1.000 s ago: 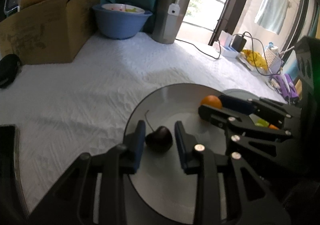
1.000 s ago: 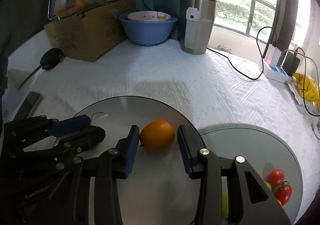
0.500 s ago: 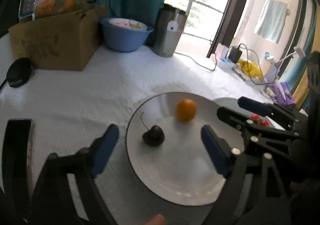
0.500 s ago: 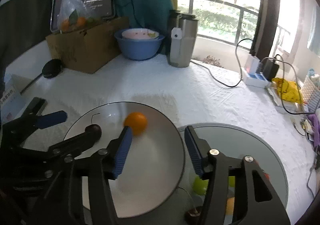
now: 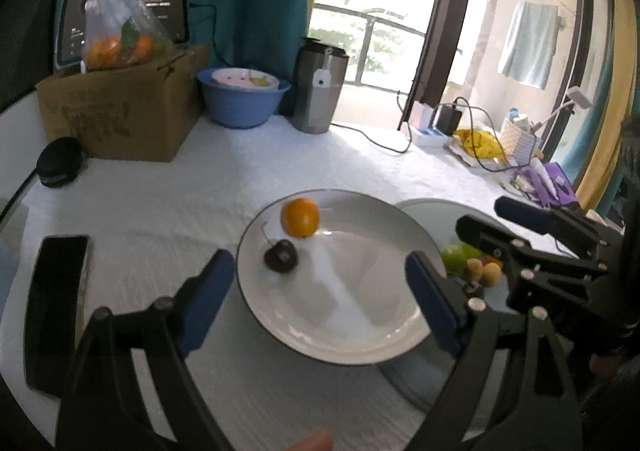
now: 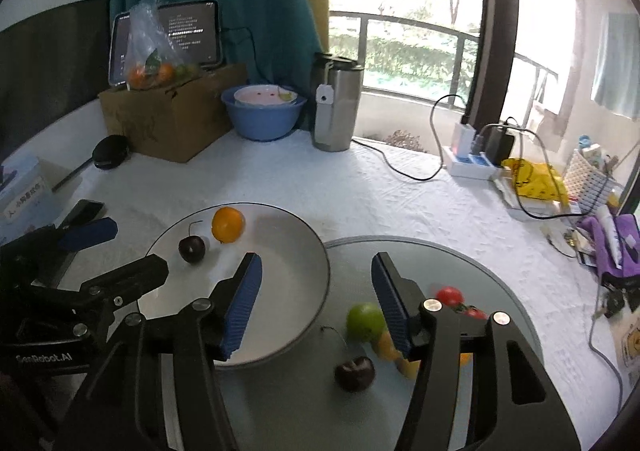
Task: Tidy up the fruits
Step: 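Open the left gripper to drop the cherry while the right gripper releases the orange onto the plate, then move both tools back over the fruits on the glass tray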
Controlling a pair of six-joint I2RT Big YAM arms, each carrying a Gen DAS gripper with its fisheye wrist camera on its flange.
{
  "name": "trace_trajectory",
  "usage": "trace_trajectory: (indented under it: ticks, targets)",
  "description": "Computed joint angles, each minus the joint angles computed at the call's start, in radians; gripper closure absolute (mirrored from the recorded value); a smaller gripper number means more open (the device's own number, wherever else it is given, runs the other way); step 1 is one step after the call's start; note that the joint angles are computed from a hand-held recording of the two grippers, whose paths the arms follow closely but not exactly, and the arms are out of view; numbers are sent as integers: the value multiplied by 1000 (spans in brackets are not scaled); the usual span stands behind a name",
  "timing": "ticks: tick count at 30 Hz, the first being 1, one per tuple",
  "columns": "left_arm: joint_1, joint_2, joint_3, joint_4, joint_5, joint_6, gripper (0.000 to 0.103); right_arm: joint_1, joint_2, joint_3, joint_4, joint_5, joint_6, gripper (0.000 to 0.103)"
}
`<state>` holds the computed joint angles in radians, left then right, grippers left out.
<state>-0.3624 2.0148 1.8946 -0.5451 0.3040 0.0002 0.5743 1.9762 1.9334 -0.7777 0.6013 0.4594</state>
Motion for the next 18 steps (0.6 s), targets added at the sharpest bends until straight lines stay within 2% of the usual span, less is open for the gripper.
trace_trajectory:
  ticks: [7, 18]
  targets:
    - [-20, -44, -70, 31, 8, 25, 15, 15, -82, -116, 32, 52, 37, 43]
    - [-83, -57, -104, 16, 25, 84, 15, 3, -207, -314, 50, 109, 132, 43]
